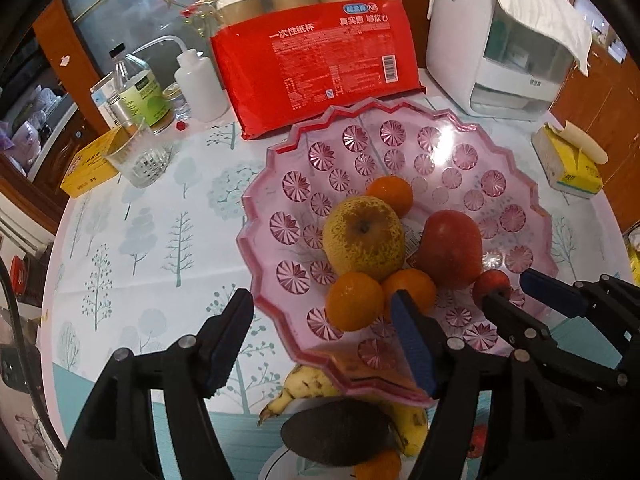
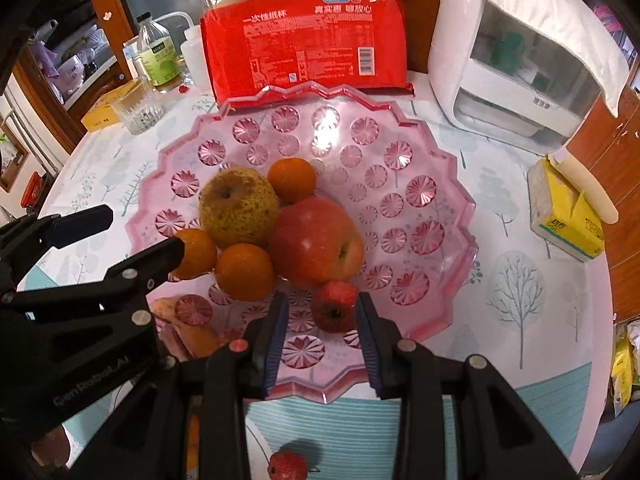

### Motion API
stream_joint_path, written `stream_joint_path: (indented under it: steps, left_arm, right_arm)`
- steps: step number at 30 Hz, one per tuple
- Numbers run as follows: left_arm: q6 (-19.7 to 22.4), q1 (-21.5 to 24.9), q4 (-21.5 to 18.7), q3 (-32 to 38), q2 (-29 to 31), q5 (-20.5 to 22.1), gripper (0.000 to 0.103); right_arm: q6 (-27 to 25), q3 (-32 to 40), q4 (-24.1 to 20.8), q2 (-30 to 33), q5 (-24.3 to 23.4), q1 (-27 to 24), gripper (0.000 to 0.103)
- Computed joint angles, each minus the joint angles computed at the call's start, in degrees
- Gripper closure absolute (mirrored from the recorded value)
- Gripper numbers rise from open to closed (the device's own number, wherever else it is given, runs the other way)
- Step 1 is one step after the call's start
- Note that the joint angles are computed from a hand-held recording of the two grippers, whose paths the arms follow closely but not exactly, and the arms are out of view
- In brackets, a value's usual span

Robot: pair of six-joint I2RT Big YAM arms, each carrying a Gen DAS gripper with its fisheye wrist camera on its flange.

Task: Organize fruits
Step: 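Withdraw both tools from the bowl back toward the fruit plate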

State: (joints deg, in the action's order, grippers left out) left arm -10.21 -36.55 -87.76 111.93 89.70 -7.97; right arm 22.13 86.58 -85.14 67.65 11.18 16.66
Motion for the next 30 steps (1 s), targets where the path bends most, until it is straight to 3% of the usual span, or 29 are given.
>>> stream_joint_path:
  steps: [30]
  left_arm:
    - [-2.8,-1.0,-1.7,-0.1,-7.1,-1.7,0.033]
  right_arm:
    - [3.9,4.5,-2.6,-3.1,5.4,5.2,0.068]
